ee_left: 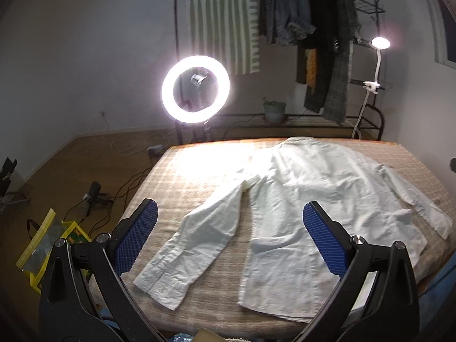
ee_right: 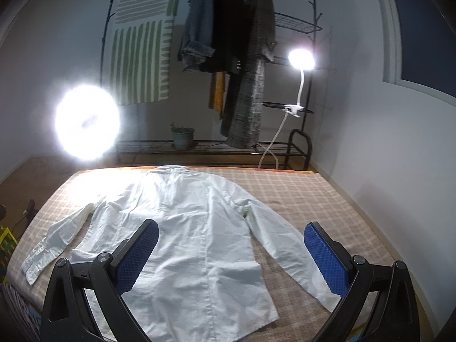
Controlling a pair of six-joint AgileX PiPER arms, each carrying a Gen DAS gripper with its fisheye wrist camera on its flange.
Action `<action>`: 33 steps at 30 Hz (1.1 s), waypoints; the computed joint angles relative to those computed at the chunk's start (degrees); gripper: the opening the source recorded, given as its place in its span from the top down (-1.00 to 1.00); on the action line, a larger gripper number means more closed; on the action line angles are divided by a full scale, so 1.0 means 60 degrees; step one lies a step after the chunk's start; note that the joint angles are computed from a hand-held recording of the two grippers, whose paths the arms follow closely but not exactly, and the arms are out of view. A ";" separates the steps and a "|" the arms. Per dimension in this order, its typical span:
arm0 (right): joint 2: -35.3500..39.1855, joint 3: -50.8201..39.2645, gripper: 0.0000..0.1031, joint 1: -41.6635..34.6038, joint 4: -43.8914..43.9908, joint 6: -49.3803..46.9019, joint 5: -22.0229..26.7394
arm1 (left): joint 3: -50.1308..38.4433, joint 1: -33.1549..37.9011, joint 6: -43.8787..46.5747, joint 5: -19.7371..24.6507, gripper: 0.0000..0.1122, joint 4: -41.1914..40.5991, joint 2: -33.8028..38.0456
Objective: Fold small clothes
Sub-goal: 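Move the left tool to the shirt's side edge and close on it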
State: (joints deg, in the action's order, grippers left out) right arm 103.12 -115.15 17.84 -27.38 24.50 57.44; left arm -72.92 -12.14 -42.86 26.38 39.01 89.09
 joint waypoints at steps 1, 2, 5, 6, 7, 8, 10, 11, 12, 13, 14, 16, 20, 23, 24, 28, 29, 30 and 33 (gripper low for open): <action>0.0092 -0.0055 -0.99 0.0014 0.0124 -0.0091 -0.0067 | -0.0008 0.0249 0.0351 -0.0147 -0.84 -0.0311 0.0120; 0.0194 -0.0114 -0.99 0.0026 0.0255 -0.0195 -0.0128 | -0.0057 0.0508 0.0740 -0.0244 -0.84 -0.0633 0.0290; 0.0432 -0.0173 -0.99 -0.0004 0.0747 -0.0517 -0.0425 | -0.0327 0.1321 0.2406 -0.0473 -0.84 -0.2033 0.0891; 0.0513 -0.0195 -0.99 -0.0048 0.1024 -0.0652 -0.0523 | -0.0482 0.1519 0.2686 -0.0411 -0.84 -0.2236 0.1117; 0.0607 -0.0252 -0.98 -0.0090 0.1283 -0.0758 -0.0580 | -0.0657 0.1788 0.3217 -0.0397 -0.84 -0.2686 0.1373; 0.0665 -0.0274 -0.97 -0.0102 0.1434 -0.0796 -0.0624 | -0.0833 0.2088 0.3974 -0.0429 -0.83 -0.3403 0.1639; 0.0957 -0.0597 -0.94 -0.0132 0.1826 -0.0989 -0.0523 | -0.1503 0.2777 0.5557 -0.0101 -0.75 -0.5062 0.2308; 0.1073 -0.0726 -0.90 -0.0128 0.1928 -0.1065 -0.0464 | -0.1837 0.3049 0.6158 0.0090 -0.69 -0.5734 0.2617; 0.1202 -0.0875 -0.88 -0.0120 0.2019 -0.1156 -0.0392 | -0.2206 0.3315 0.6609 0.0328 -0.65 -0.6279 0.2949; 0.1366 -0.1071 -0.84 -0.0110 0.2141 -0.1287 -0.0292 | -0.2696 0.3637 0.7196 0.0648 -0.59 -0.6967 0.3374; 0.1480 -0.1191 -0.83 -0.0098 0.2221 -0.1374 -0.0230 | -0.3021 0.3806 0.7531 0.0894 -0.57 -0.7366 0.3647; 0.1704 -0.1428 -0.81 -0.0067 0.2397 -0.1547 -0.0084 | -0.3840 0.4154 0.8086 0.1482 -0.56 -0.8125 0.4342; 0.2145 -0.1957 -0.61 -0.0108 0.2952 -0.1971 0.0238 | -0.5692 0.4707 0.8895 0.2953 -0.47 -0.9627 0.5908; 0.2535 -0.2493 -0.56 -0.0142 0.3367 -0.2233 0.0526 | -0.7077 0.4755 0.8559 0.3836 -0.42 -0.9830 0.6993; 0.2606 -0.2594 -0.56 -0.0127 0.3389 -0.2251 0.0579 | -0.7611 0.4774 0.8455 0.4144 -0.42 -0.9894 0.7398; 0.2829 -0.2843 -0.56 -0.0065 0.3356 -0.2285 0.0669 | -0.9635 0.4742 0.8092 0.5239 -0.42 -0.9998 0.8761; 0.2845 -0.2845 -0.56 -0.0058 0.3353 -0.2278 0.0683 | -1.0249 0.4719 0.7902 0.5542 -0.42 -0.9933 0.9146; 0.2820 -0.2803 -0.56 -0.0060 0.3355 -0.2267 0.0695 | -1.0804 0.4694 0.7741 0.5817 -0.42 -0.9910 0.9475; 0.2800 -0.2696 -0.56 -0.0079 0.3344 -0.2286 0.0716 | -1.2287 0.4719 0.7398 0.6581 -0.42 -1.0198 1.0392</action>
State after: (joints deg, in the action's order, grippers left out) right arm 119.92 -131.33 17.36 -7.31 10.79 61.74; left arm -146.64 16.17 1.53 65.87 -22.18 151.44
